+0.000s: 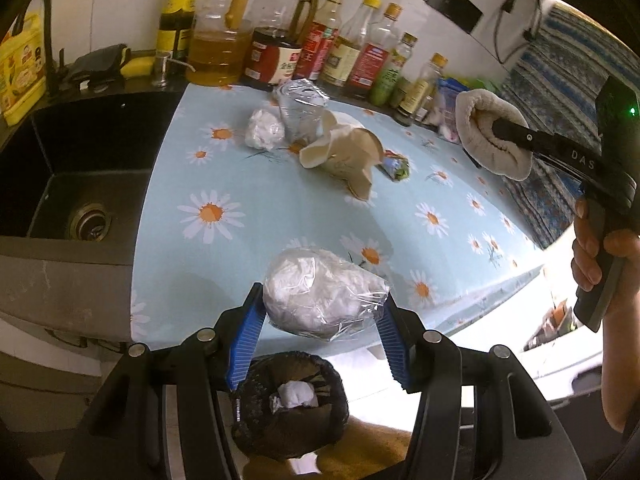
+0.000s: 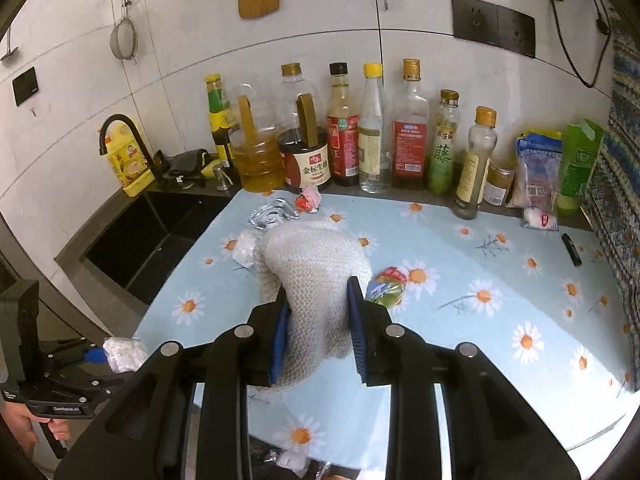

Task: Collect trash
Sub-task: 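Lower the bundle into the bin with the left tool while the right tool drops the grey cloth in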

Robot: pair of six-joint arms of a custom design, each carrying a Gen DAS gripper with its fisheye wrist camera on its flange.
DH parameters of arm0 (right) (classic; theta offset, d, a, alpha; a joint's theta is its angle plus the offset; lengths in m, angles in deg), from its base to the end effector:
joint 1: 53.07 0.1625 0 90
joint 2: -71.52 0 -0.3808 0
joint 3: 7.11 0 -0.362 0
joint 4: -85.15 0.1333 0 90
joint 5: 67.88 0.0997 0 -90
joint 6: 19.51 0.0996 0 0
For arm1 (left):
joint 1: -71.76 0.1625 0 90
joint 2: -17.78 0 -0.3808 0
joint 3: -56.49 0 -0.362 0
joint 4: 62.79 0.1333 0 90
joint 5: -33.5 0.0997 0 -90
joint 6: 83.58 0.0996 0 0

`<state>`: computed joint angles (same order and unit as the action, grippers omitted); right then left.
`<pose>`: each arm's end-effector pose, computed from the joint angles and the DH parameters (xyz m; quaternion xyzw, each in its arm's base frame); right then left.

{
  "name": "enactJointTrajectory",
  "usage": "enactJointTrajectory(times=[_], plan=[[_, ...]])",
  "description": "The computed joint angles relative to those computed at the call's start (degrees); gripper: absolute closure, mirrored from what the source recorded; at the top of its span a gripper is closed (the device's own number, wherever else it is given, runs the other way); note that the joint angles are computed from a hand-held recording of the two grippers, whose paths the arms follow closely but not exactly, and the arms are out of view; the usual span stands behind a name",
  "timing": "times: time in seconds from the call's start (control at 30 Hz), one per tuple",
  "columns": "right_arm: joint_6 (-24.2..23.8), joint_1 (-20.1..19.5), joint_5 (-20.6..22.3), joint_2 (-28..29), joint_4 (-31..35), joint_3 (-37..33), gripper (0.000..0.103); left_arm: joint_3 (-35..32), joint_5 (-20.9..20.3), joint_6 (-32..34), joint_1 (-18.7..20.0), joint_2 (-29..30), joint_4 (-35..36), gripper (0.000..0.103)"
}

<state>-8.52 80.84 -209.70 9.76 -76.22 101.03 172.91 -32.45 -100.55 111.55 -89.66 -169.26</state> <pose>0.4185 -0.3554 0.2222 0.1582 -0.8690 0.3694 0.2889 -0.1608 -0.3603 0.3921 0.2661 0.9391 -0.1682 0.1378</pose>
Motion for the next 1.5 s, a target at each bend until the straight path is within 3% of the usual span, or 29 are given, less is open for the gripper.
enactJointTrajectory(times=[0.23,0.47,0.63,1.1,1.4,1.5], plan=[[11.69,3.84,-1.42,-0.70,5.33,3.27,0.074,0.21,-3.19,3.24,0.29,-2.29,2.66,0.051],[25.54,5.96,3.99,-1.17,11.12,7.21,0.074,1.41,-7.22,5.47,1.06,-4.16,5.42,0.051],[31.56,7.09,6.09,-0.22,12.64,9.18,0.074,2.62,-9.20,6.64,1.42,-5.29,7.87,0.051],[40.97,5.58,11.19,-0.73,11.69,15.82,0.074,8.51,-13.34,6.26,5.82,-7.93,11.21,0.051],[40.53,0.14,19.00,4.73,4.46,20.50,0.073,11.99,-13.57,5.88,10.37,-6.74,12.44,0.051],[40.29,-1.64,20.42,6.33,5.29,20.79,0.072,12.33,-13.37,5.78,12.11,-6.04,13.24,0.051]])
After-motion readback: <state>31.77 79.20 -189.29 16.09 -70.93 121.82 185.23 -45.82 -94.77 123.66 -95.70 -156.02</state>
